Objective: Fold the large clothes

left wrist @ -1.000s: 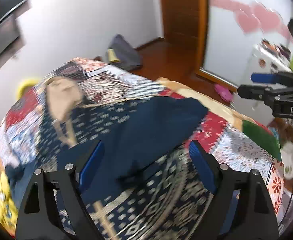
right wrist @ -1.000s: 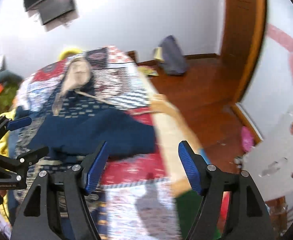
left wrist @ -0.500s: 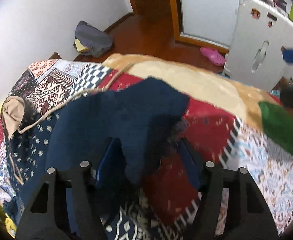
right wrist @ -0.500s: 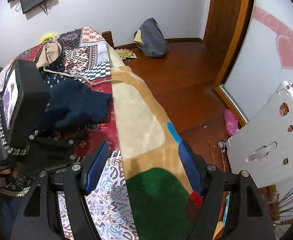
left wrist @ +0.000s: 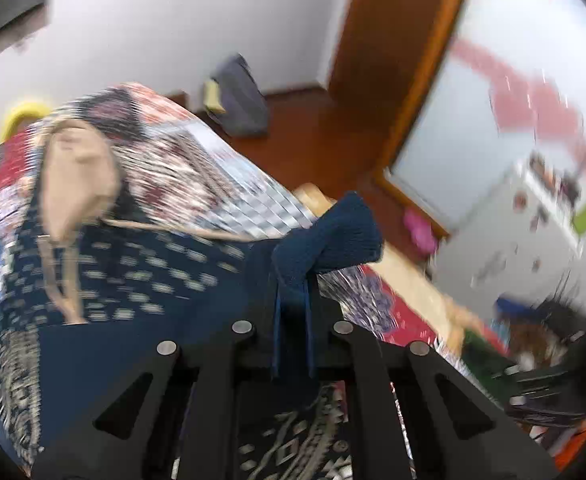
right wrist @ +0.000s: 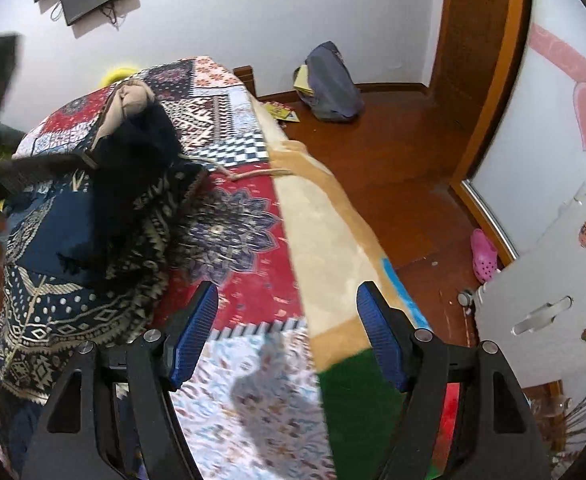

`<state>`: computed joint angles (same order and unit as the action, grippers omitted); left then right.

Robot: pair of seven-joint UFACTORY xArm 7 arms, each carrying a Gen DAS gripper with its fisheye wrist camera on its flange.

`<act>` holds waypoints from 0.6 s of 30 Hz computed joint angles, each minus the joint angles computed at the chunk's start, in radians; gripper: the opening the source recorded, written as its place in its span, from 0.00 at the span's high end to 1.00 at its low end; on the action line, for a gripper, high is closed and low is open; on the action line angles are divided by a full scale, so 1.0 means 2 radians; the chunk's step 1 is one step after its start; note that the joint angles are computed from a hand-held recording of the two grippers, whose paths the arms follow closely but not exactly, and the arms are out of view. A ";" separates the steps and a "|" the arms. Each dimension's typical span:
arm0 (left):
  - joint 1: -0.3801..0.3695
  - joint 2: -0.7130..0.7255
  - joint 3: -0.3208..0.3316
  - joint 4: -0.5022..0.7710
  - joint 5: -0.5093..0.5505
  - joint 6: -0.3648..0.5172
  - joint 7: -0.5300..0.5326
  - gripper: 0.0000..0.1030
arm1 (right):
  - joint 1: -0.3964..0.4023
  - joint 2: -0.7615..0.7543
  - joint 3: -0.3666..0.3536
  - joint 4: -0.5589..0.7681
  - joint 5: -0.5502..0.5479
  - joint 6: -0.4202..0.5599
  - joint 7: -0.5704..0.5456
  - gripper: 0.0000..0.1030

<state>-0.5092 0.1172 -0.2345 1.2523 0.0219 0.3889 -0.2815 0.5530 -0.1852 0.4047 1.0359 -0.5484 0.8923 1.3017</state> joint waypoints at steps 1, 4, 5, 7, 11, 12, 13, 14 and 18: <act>0.007 -0.023 0.007 -0.017 -0.001 -0.010 -0.004 0.92 | 0.000 0.011 0.001 0.011 -0.003 -0.003 -0.002 0.34; 0.032 -0.090 0.022 -0.070 0.059 -0.037 -0.047 0.92 | 0.008 0.042 0.001 0.043 -0.018 -0.008 -0.005 0.34; 0.044 -0.111 0.023 -0.088 0.073 -0.046 -0.055 0.92 | 0.012 0.058 0.000 0.060 -0.025 -0.006 -0.008 0.34; 0.069 -0.144 0.023 -0.117 0.089 -0.057 -0.065 0.92 | 0.025 0.081 -0.006 0.085 -0.035 -0.004 -0.014 0.34; 0.117 -0.197 0.022 -0.172 0.105 -0.077 -0.073 0.92 | 0.052 0.137 -0.026 0.144 -0.046 0.007 -0.039 0.34; 0.129 -0.207 0.022 -0.184 0.106 -0.081 -0.074 0.93 | 0.058 0.154 -0.032 0.161 -0.043 0.008 -0.050 0.34; 0.142 -0.216 0.023 -0.198 0.108 -0.088 -0.075 0.93 | 0.064 0.169 -0.037 0.175 -0.039 0.011 -0.056 0.34; 0.146 -0.224 0.031 -0.212 0.100 -0.096 -0.069 0.93 | 0.070 0.181 -0.043 0.187 -0.034 0.014 -0.062 0.34; 0.108 -0.228 0.106 -0.253 0.005 -0.112 0.014 0.93 | 0.085 0.235 -0.066 0.233 0.000 0.024 -0.092 0.34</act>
